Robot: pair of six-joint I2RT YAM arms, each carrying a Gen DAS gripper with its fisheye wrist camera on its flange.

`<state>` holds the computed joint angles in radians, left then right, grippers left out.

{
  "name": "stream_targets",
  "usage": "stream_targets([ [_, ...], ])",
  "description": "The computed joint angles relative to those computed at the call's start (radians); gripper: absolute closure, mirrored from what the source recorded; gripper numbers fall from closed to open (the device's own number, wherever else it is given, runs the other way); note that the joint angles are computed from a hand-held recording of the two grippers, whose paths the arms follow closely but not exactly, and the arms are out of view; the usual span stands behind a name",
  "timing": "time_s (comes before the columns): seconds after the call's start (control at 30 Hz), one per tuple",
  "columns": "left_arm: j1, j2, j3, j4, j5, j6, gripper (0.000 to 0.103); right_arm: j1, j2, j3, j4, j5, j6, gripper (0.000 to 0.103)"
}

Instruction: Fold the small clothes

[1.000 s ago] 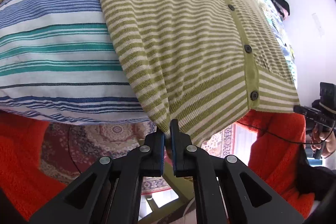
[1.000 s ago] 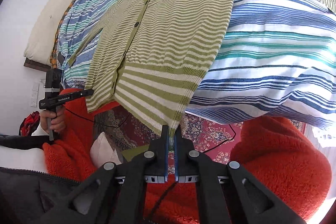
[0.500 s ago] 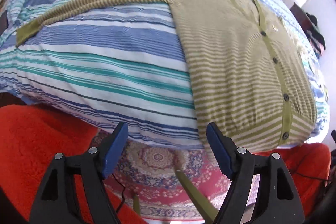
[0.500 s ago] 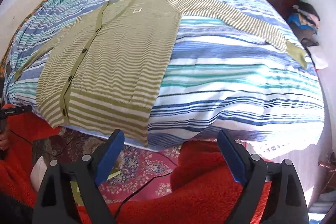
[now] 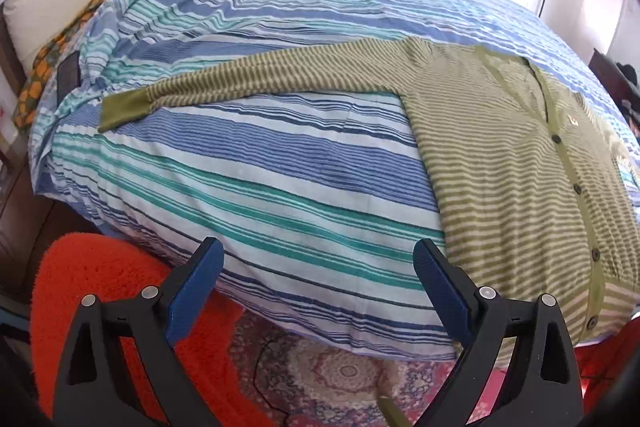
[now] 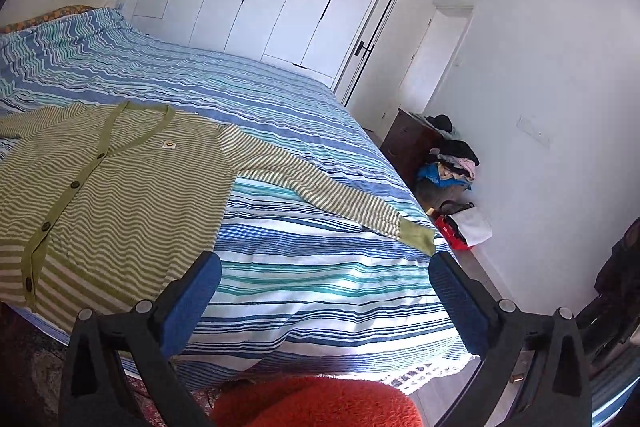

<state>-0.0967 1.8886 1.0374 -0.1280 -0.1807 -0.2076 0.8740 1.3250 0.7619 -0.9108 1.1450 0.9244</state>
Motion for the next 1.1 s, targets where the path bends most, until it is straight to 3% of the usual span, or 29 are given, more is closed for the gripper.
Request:
stream_targets([
  [0.17,-0.068,0.007,0.004,0.000,-0.042,0.066,0.007,0.001,-0.009,-0.026,0.124,-0.023,-0.136,0.001],
  [0.47,-0.092,-0.041,-0.040,0.039,-0.050,0.093,0.007,-0.012,-0.051,-0.054,0.142,-0.047,-0.128,0.001],
  [0.77,-0.102,-0.009,-0.005,0.011,-0.042,0.098,0.007,0.001,-0.065,-0.068,0.098,-0.036,-0.068,0.001],
  [1.1,-0.097,-0.006,-0.002,0.002,-0.038,0.093,0.007,-0.010,-0.064,-0.067,0.117,-0.037,-0.091,0.001],
])
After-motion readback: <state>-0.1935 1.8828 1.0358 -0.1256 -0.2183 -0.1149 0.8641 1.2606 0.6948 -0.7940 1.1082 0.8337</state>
